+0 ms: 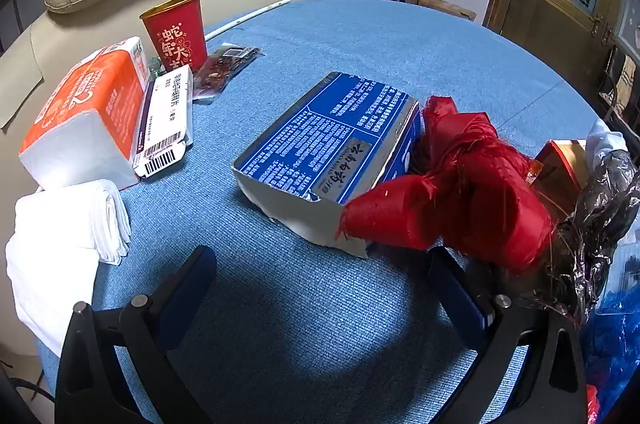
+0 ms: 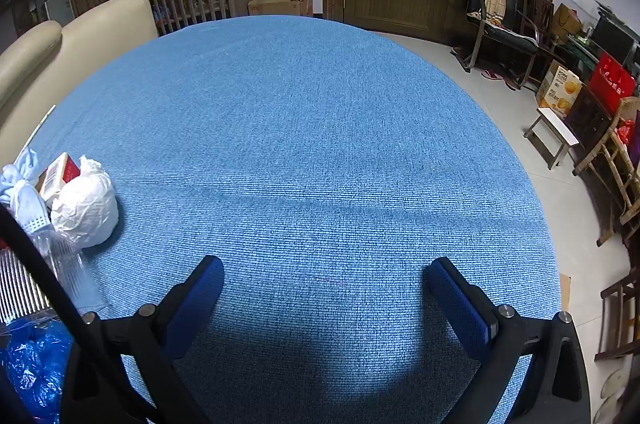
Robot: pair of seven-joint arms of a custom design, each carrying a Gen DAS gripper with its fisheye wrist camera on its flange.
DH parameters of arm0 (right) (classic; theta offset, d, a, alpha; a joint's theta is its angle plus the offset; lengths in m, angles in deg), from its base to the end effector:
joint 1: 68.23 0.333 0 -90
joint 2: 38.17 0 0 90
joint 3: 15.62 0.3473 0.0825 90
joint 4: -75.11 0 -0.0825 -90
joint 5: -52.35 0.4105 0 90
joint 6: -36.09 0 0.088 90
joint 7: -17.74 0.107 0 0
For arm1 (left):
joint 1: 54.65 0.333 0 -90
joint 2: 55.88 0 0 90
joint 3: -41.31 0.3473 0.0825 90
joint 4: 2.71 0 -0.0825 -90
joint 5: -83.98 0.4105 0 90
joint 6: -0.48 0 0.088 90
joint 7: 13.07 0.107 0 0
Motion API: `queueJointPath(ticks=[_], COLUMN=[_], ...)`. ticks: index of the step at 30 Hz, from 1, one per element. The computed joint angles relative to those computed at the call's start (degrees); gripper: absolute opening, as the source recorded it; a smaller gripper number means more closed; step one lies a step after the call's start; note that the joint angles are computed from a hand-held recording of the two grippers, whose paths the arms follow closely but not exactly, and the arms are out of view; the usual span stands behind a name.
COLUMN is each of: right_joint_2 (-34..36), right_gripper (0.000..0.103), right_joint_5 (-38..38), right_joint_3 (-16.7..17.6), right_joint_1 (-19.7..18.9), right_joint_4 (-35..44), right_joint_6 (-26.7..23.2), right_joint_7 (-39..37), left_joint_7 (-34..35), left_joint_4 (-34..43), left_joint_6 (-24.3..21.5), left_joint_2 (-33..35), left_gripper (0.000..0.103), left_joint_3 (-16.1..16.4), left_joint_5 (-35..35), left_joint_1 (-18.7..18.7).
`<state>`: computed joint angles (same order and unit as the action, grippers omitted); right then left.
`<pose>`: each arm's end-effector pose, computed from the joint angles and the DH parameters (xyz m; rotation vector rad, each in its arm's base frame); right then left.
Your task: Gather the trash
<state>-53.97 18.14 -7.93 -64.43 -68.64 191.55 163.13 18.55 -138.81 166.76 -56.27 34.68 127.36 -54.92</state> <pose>0.4693 0.1174 0.4412 -1.6323 2.1531 -0.6787 0.5354 -0.1064 0.3857 -2.0367 1.6550 -0.5528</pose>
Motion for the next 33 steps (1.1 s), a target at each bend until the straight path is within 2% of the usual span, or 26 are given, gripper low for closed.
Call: queueJointPath(ticks=[1,14,16,18,20,22,25,30,33], right_joint_2=[0.0,0.0,0.3,0.1,-1.7,-4.9,-11.4,-23.2,-28.0], right_gripper=[0.103,0.103,0.103,0.103,0.103,0.103,0.103,0.103,0.103], right_joint_5=[0.0,-0.2,-0.4,3.4,6.8,6.5,6.1,11.0,14.4], right_joint_3=[0.0,0.0,0.5,-1.3,-2.1,-0.9,0.8,2.3,3.7], right_joint_1=[0.0,-0.1,-0.2,1.6,2.3,1.3,0.5,3.0,5.3], right_joint_4=[0.0,0.0,0.8,0.8,-0.6,-2.7,-6.1,-12.5,-14.2], right_joint_6=[0.0,0.0,-1.3,-2.0,-1.3,-0.9,-0.3,-1.7,-4.7], right_joint_7=[0.0,0.4,1.7,-2.7,-3.9,-2.7,-2.8,-5.3,-6.7], left_joint_7=[-1.0,-0.8,0.3,1.8,1.5,2.6,1.5,5.4,9.1], left_joint_4=[0.3,0.3,0.0,-0.7,-2.1,-3.9,-6.4,-11.7,-13.9], left_joint_6=[-1.0,-0.7,-0.4,0.1,0.1,1.2,1.8,4.3,4.3], left_joint_2=[0.0,0.0,-0.1,-0.6,-2.2,-4.1,-7.9,-15.0,-18.4], left_gripper=[0.103,0.103,0.103,0.103,0.103,0.103,0.103,0.103,0.103], left_joint_3=[-0.1,0.0,0.0,0.0,-0.2,-0.5,-2.3,-4.0,-4.7], left_joint_5=[1.5,1.2,0.6,-0.3,-0.5,-1.9,0.8,-4.3,-8.5], left_joint_1=[-0.1,-0.2,-0.1,-0.1,0.2,0.6,2.3,3.3,2.5])
